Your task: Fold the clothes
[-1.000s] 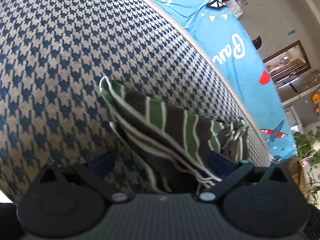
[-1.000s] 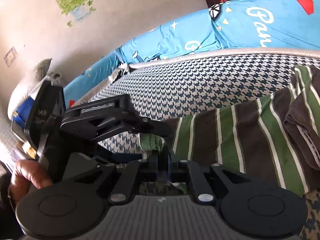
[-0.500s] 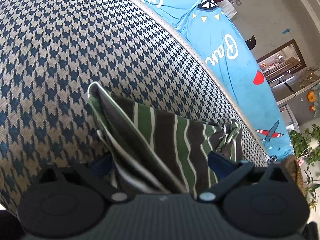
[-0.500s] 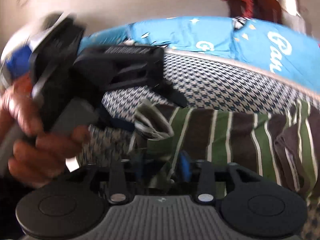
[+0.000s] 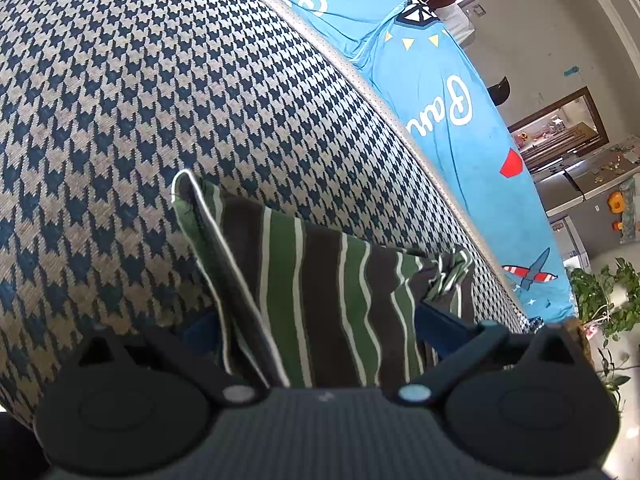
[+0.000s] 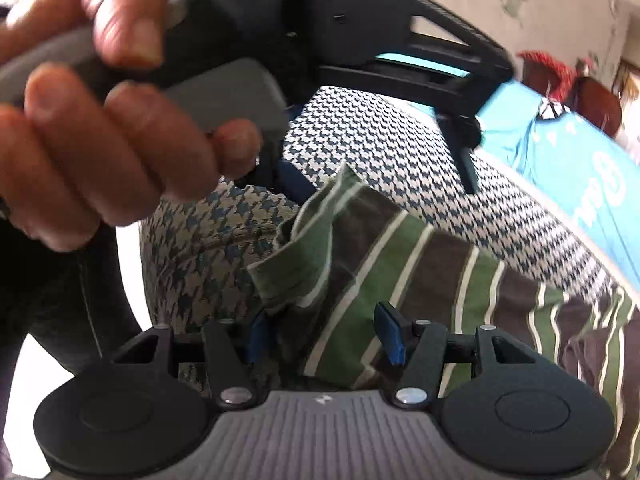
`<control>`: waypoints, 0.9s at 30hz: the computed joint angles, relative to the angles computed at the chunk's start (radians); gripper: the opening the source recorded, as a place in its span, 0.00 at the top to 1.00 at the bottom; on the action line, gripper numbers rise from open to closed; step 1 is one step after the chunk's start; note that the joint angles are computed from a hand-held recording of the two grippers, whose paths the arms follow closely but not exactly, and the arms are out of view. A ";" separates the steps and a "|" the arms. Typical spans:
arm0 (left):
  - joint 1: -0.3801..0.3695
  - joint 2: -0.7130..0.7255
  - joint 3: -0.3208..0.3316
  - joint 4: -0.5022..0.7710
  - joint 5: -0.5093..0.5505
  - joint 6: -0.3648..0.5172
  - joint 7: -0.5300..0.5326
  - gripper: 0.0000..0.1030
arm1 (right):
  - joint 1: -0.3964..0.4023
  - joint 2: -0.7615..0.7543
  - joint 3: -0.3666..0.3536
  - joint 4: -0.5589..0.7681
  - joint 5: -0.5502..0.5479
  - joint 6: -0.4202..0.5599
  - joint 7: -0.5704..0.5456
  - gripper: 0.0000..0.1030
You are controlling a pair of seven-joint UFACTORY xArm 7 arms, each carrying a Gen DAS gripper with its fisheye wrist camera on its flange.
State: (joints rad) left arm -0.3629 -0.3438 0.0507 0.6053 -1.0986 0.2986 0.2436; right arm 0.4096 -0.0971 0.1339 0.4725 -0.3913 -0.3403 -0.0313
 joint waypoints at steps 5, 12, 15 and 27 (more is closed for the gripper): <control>0.020 0.017 -0.016 0.009 0.056 0.005 -0.043 0.00 | -0.019 0.036 0.027 0.005 0.065 -0.054 -0.050 0.76; 0.036 0.085 -0.011 0.033 0.145 -0.011 -0.134 0.00 | -0.018 -0.025 -0.053 -0.013 -0.048 -0.081 0.081 0.89; 0.030 0.115 -0.005 0.062 0.094 -0.018 -0.086 0.00 | -0.033 -0.043 -0.063 -0.023 -0.083 -0.093 0.101 0.90; 0.008 0.183 -0.093 0.197 -0.267 -0.084 0.253 0.33 | -0.134 -0.119 0.144 -0.074 0.378 -0.136 -0.199 0.90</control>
State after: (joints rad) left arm -0.3552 -0.1603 -0.0428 0.8025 -1.3657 0.2145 0.4963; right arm 0.2753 -0.2164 0.2781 0.3985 -0.0138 -0.4759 -0.2305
